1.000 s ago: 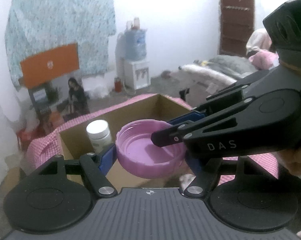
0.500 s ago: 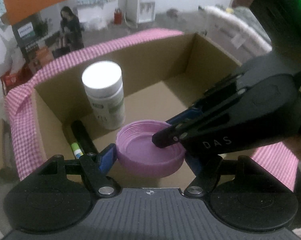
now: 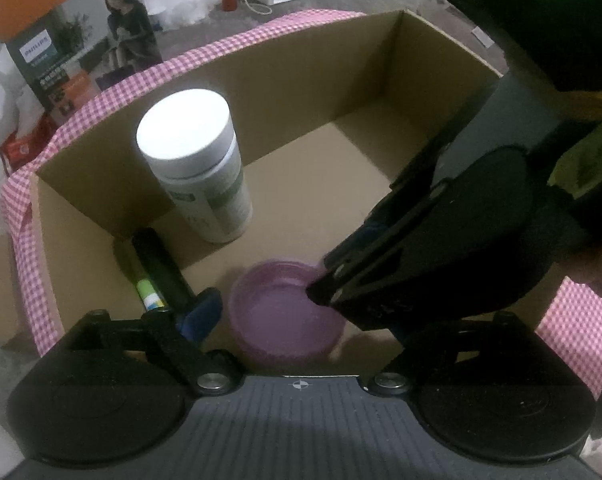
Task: Organize rigid objects
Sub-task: 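Carry the pink lid with the right gripper into the box and release, then withdraw the right gripper and move it to the black tape roll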
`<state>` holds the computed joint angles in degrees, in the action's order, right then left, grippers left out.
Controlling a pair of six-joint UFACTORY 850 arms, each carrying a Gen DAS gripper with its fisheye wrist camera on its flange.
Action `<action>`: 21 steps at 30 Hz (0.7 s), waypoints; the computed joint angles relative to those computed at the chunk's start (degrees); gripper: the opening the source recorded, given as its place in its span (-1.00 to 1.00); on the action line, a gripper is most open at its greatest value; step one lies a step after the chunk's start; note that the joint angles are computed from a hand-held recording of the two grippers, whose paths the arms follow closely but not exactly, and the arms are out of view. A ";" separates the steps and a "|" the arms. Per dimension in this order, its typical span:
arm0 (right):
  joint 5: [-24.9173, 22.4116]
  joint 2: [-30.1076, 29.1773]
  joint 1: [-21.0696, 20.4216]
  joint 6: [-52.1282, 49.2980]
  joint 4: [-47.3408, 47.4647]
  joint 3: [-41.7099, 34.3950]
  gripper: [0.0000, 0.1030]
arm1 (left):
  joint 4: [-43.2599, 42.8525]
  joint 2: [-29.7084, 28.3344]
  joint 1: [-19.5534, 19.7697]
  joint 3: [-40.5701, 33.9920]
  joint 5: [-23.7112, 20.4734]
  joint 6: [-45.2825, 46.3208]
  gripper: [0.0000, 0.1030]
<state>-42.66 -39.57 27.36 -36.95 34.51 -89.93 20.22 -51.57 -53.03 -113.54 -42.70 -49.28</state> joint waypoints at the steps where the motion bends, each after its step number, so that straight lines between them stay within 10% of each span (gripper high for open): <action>1: 0.44 0.29 -0.01 -0.17 0.11 0.36 -0.62 | 0.21 0.25 -0.08 0.30 0.33 -0.67 0.73; 9: 5.97 8.18 -2.03 -9.97 13.18 9.86 -0.49 | 10.13 4.15 -2.86 4.74 2.24 -11.82 0.77; 21: 17.27 34.03 -5.32 -43.99 48.58 35.45 0.38 | 35.11 14.20 -8.63 17.34 4.38 -39.07 0.92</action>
<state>-25.39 -5.54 22.04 -80.94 83.09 -54.48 55.33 -37.37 -61.66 -96.20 -38.32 -88.35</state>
